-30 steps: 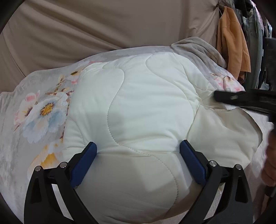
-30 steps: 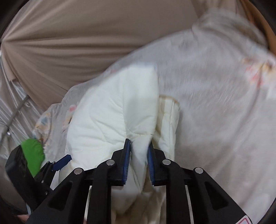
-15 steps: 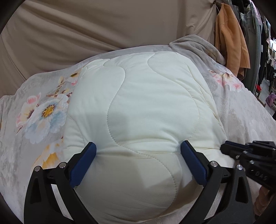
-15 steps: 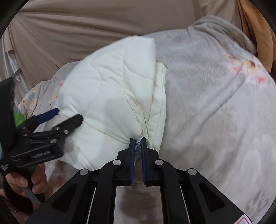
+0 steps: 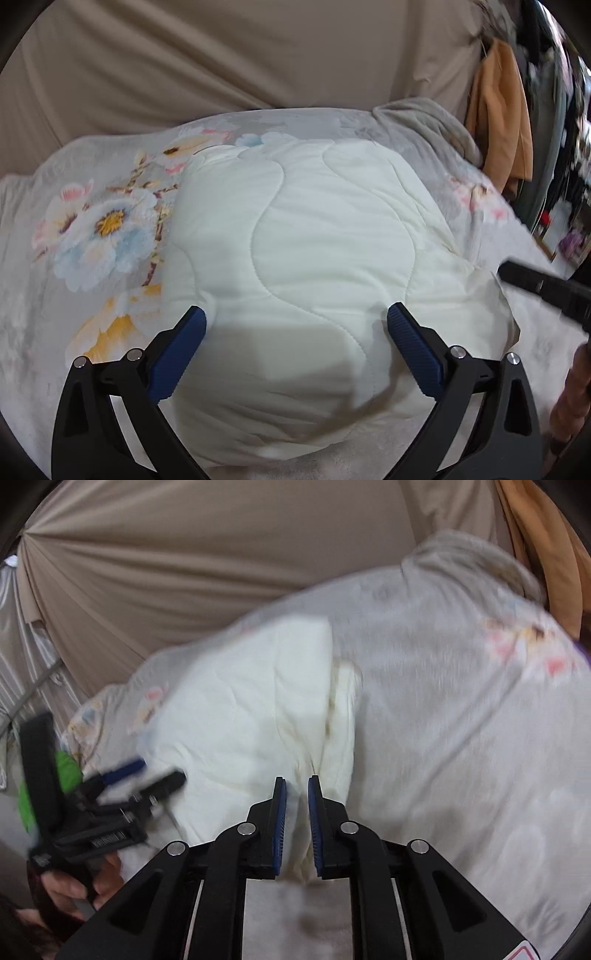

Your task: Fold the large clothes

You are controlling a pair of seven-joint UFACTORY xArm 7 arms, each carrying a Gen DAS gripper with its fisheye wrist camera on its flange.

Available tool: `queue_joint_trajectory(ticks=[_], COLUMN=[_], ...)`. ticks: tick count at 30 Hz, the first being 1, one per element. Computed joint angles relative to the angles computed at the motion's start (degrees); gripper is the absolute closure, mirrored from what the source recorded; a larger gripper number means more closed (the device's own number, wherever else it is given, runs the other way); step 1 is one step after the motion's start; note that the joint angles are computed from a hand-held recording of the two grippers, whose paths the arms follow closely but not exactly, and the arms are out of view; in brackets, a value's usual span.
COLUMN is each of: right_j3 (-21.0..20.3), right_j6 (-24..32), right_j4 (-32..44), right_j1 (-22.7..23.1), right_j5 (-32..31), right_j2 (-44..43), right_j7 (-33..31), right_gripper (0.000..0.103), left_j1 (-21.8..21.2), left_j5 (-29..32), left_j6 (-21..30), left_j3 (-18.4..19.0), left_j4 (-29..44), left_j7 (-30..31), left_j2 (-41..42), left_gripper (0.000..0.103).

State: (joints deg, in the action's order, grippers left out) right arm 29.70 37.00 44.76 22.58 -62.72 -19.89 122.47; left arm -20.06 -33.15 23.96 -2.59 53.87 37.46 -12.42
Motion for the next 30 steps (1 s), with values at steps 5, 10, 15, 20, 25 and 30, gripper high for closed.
queue_joint_trajectory(ticks=[5, 10, 15, 20, 25, 30], right_j3=[-5.06, -12.90, -19.20, -24.76, -19.97, -9.90], right_j6=[1.62, -3.87, -11.06, -21.19, -12.70, 2.11], right_j4=[9.13, 18.21, 19.24, 14.23, 9.54, 9.32], right_j1=[-2.35, -3.43, -3.39, -0.95, 0.95, 4.87], right_j5=[2.62, 8.99, 16.77, 9.47, -2.15, 6.11], right_j2=[5.57, 18.09, 27.42, 26.25, 12.39, 7.01], right_j7=[-12.76, -21.84, -25.26, -15.31, -6.72, -19.22], right_gripper=[0.090, 0.090, 0.095, 0.097, 0.088, 0.088], left_j1=[0.80, 1.75, 3.15, 3.47, 4.17, 4.38], left_j5=[-3.71, -3.06, -1.43, 2.26, 3.46, 3.04], left_j6=[3.03, 1.34, 3.76, -2.98, -1.31, -1.36], left_j3=[1.18, 0.03, -1.88, -3.99, -3.77, -3.89], left_j4=[4.34, 7.94, 11.23, 8.50, 9.35, 9.05], left_j7=[0.98, 1.36, 0.68, -0.80, -2.65, -2.68], left_j2=[1.26, 4.15, 9.35, 9.75, 10.27, 9.90], left_gripper=[0.007, 0.007, 0.005, 0.005, 0.005, 0.005])
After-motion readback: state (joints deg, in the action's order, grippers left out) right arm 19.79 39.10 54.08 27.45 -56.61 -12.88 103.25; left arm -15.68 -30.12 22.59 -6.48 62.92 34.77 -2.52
